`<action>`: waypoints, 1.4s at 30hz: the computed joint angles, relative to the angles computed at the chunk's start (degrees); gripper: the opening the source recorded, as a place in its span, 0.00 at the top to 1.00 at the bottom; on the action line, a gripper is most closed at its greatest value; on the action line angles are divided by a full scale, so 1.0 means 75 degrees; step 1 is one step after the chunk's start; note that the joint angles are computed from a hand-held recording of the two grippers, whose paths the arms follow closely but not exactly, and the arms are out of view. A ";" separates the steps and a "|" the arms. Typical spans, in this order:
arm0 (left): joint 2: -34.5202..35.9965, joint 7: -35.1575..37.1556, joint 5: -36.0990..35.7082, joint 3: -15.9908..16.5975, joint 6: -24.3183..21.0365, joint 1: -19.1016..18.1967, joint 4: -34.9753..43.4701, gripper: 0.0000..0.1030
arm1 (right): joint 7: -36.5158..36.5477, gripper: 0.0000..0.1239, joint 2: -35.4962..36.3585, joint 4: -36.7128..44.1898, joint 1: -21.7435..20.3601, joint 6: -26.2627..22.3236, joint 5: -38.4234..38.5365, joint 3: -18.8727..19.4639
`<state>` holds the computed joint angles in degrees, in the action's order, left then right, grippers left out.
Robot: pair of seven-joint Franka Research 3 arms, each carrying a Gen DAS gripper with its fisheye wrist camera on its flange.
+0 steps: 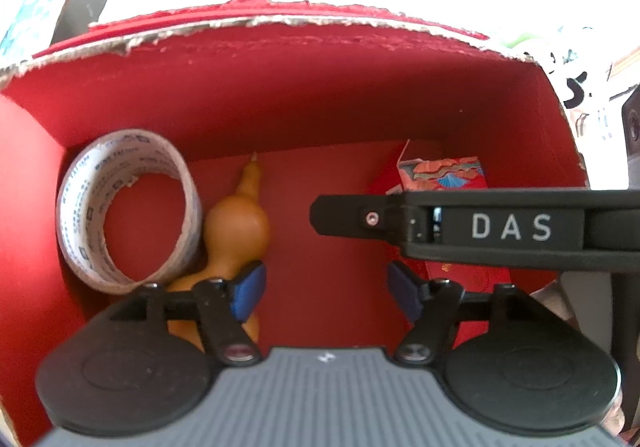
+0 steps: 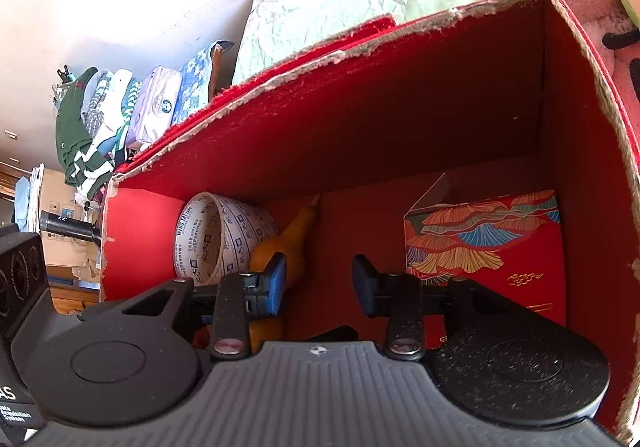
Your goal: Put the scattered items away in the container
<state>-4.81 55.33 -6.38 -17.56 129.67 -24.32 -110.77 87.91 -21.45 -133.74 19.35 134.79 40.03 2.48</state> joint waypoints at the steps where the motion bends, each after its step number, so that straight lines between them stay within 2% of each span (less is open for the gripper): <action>1: -0.0048 0.0068 -0.0103 0.0023 0.0066 0.0002 -0.0066 0.30 | 0.0025 0.67 -0.0001 0.0000 -0.0008 0.0020 -0.0031 0.0017; 4: -0.0156 0.0156 -0.0330 0.0071 0.0222 0.0014 -0.0205 0.29 | 0.0075 0.67 0.0011 0.0014 -0.0008 0.0062 -0.0119 0.0052; 11: -0.0338 0.0114 0.0006 0.0032 0.0413 -0.0007 -0.0310 0.28 | 0.0203 0.67 -0.0012 0.0022 -0.0004 0.0276 -0.0473 0.0171; 14: -0.0596 -0.0420 0.0610 -0.0074 0.0504 0.0031 -0.0442 0.22 | 0.0147 0.67 -0.0215 -0.0137 0.0055 0.0603 -0.0450 0.0175; 16: -0.0896 -0.0791 0.1098 -0.0153 0.0789 0.0039 -0.0645 0.13 | -0.0090 0.67 -0.0455 -0.0308 0.0183 0.0815 -0.0202 0.0068; 18: -0.1182 -0.1031 0.1512 -0.0221 0.0954 0.0031 -0.0774 0.09 | -0.0217 0.67 -0.0712 -0.0470 0.0250 0.0975 -0.0034 0.0014; 22: -0.1811 -0.1442 0.2348 -0.0407 0.0979 -0.0001 -0.0996 0.09 | -0.0462 0.67 -0.1426 -0.0918 0.0353 0.1497 0.0129 -0.0027; 25: -0.2386 -0.1607 0.2490 -0.0423 0.1255 -0.0126 -0.1431 0.09 | -0.0625 0.66 -0.2101 -0.1310 0.0470 0.1742 0.0249 -0.0123; 29: -0.3153 -0.1699 0.2612 -0.0489 0.1311 -0.0311 -0.1950 0.09 | -0.1062 0.66 -0.3033 -0.1895 0.0708 0.1965 0.0492 -0.0374; 31: -0.3538 -0.1613 0.2536 -0.0443 0.1404 -0.0501 -0.2269 0.09 | -0.1041 0.66 -0.3527 -0.2193 0.0612 0.1868 0.0319 -0.0303; 35: -0.4038 -0.1050 0.2075 -0.0281 0.1297 -0.1105 -0.2678 0.09 | -0.0845 0.66 -0.4444 -0.2662 0.0544 0.1232 0.0128 -0.0413; 39: -0.4145 -0.0400 0.1296 -0.0080 0.1228 -0.1793 -0.3025 0.09 | -0.0812 0.67 -0.5259 -0.3060 0.0520 0.0520 0.0149 -0.0604; 42: -0.3988 -0.0169 0.0674 0.0009 0.1356 -0.2105 -0.3268 0.09 | -0.0698 0.67 -0.5599 -0.3293 0.0467 -0.0010 0.0167 -0.0552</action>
